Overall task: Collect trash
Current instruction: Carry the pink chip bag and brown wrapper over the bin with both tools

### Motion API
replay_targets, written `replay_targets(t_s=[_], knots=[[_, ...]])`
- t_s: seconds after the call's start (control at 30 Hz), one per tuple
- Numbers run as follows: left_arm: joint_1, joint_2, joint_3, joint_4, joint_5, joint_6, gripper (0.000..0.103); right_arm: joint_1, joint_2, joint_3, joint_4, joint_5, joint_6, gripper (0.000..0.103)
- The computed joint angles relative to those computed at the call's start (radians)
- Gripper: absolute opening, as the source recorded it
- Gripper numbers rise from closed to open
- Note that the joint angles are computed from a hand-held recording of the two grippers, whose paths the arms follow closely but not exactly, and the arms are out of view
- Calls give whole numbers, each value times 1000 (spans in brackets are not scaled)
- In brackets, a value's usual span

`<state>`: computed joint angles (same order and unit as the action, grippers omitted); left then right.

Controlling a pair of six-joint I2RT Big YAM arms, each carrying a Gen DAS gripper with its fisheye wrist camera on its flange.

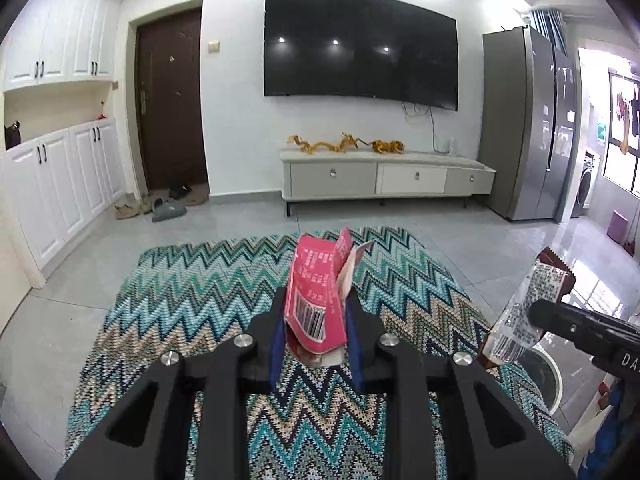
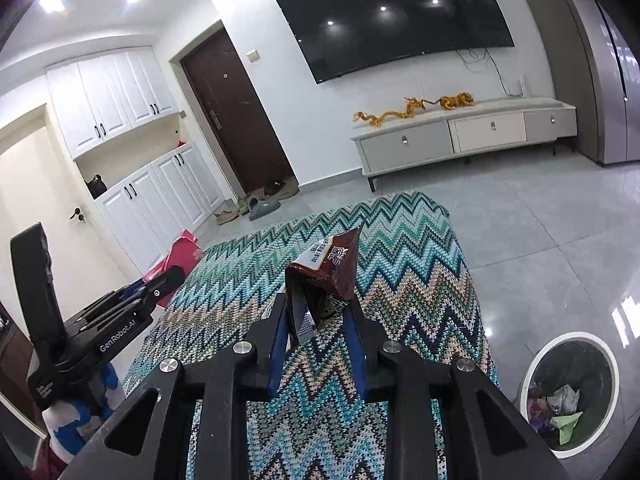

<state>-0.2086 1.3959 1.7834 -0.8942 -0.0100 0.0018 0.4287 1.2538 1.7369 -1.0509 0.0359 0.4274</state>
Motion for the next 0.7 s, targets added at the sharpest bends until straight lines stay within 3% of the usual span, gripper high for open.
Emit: replay_targets(t_s=[0.7], knots=[[-50,-61,-36,31,-78,-10,25,-15,-65,-51,21,43,-20,25]])
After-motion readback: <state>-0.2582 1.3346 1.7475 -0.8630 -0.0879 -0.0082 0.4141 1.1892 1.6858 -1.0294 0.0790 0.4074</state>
